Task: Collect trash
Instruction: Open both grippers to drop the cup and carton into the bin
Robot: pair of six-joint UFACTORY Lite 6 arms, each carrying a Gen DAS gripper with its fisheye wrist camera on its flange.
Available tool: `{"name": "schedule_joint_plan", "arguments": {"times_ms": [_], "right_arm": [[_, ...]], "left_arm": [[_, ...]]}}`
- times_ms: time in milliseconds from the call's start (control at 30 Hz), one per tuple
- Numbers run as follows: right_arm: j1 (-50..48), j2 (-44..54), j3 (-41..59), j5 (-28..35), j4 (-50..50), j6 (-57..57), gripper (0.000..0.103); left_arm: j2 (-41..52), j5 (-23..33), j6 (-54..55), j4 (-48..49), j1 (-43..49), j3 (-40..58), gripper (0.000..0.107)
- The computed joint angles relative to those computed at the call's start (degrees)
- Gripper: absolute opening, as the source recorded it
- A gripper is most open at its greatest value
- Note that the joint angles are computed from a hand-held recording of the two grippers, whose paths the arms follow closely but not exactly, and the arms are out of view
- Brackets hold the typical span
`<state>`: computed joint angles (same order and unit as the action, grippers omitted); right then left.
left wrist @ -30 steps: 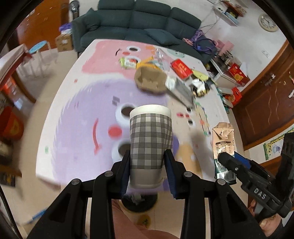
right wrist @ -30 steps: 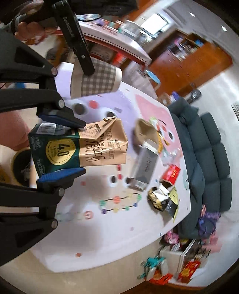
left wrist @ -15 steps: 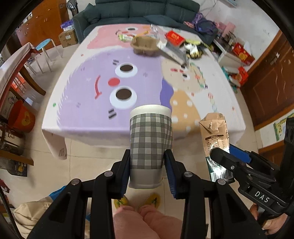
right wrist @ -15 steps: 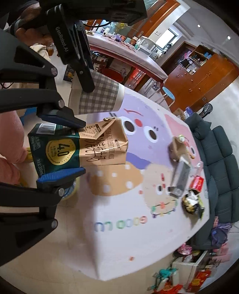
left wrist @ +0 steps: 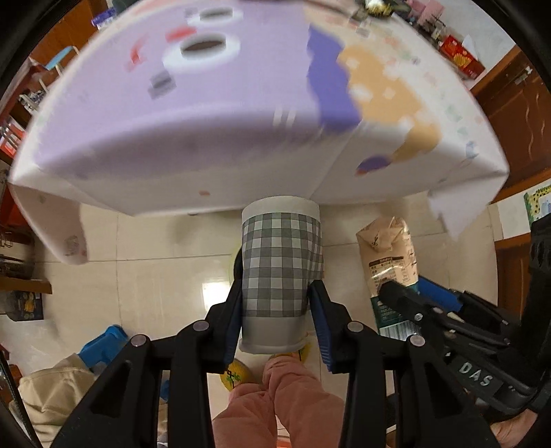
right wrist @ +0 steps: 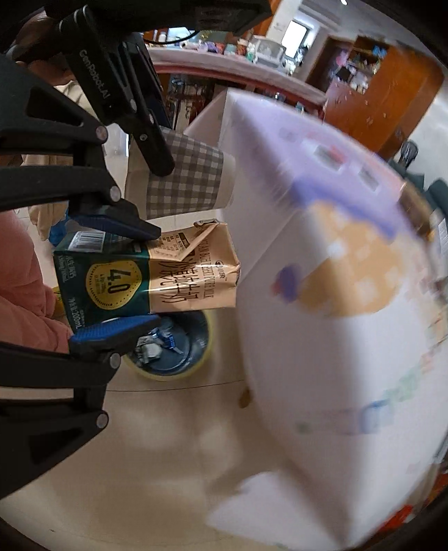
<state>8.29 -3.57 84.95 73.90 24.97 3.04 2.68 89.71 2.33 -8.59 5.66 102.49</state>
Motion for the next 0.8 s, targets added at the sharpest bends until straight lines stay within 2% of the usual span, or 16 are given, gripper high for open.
{"name": "schedule_joint_plan", "arguments": {"times_ms": [67, 167, 300, 333, 433, 533, 567, 800], "right_arm": [[1.0, -1.7, -8.1, -5.4, -0.2, -0.6, 0.045], [2.6, -2.1, -19.5, -15.1, -0.4, -2.0, 0.045], [3.4, 1.8, -28.2, -26.2, 1.6, -4.9, 0.046], [3.4, 3.2, -29.6, -28.7, 2.5, -5.6, 0.046], [3.0, 8.1, -32.1, -35.1, 6.2, -8.7, 0.046], [3.2, 10.9, -34.0, -40.5, 9.2, -11.0, 0.050], [3.7, 11.2, -34.7, -41.9, 9.7, -11.2, 0.053], [4.5, 9.4, -35.2, -42.6, 6.1, -9.1, 0.056]], "left_arm": [[-3.7, -7.7, 1.1, 0.2, -0.3, -11.8, 0.037], [-6.5, -17.4, 2.1, 0.6, -1.3, -24.2, 0.039], [-6.7, -27.9, 3.4, 0.6, -2.5, -35.8, 0.044], [-6.5, -30.0, 3.4, 0.9, -2.9, -37.7, 0.051], [-4.7, -37.1, 4.2, 1.6, -2.5, -43.0, 0.053], [-3.1, -40.5, 5.2, 1.4, -1.3, -45.8, 0.053], [-3.2, -41.0, 5.4, 1.4, -1.0, -46.3, 0.053], [-7.1, -43.3, 5.2, 1.9, -0.1, -49.2, 0.053]]}}
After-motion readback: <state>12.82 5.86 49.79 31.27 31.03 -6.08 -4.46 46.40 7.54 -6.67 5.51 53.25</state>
